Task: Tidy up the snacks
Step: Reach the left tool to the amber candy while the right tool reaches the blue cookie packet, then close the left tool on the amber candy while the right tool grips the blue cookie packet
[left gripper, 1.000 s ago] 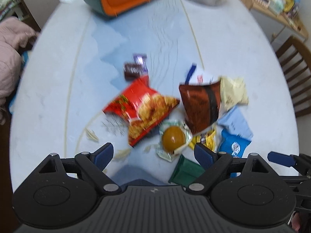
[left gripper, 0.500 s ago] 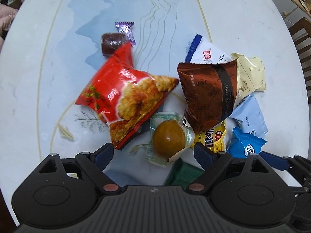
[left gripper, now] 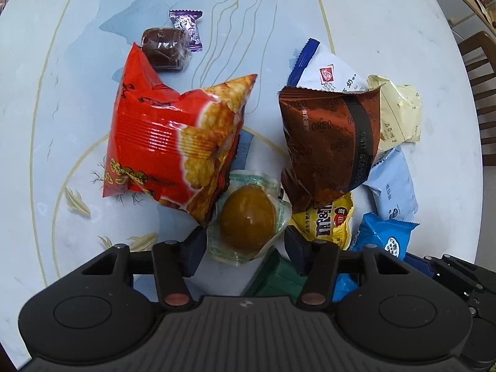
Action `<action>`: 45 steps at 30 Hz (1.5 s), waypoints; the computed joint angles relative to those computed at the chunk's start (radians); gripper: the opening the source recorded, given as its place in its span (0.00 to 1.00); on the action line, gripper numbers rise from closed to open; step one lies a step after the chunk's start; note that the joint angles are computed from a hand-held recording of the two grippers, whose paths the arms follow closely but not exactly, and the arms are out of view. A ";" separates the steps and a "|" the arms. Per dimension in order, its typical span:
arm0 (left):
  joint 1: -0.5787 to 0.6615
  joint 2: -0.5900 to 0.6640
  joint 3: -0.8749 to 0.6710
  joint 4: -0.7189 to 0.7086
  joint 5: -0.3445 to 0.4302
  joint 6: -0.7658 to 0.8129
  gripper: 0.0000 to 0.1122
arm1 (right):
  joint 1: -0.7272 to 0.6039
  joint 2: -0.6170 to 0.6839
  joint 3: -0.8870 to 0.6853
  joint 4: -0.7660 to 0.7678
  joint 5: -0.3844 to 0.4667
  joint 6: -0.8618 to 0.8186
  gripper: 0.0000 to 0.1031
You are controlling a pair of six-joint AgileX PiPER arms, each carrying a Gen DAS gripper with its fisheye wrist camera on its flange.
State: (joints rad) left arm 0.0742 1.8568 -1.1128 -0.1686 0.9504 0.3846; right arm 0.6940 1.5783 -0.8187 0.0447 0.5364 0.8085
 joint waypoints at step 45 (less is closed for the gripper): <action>0.169 -0.191 0.019 -0.062 0.157 0.132 0.59 | 0.076 -0.448 0.092 -0.022 0.160 0.005 0.35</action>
State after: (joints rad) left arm 0.2430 1.6656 -1.0935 -0.2303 1.1070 0.5162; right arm 0.7701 1.1305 -0.7269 0.0228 0.6965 0.8131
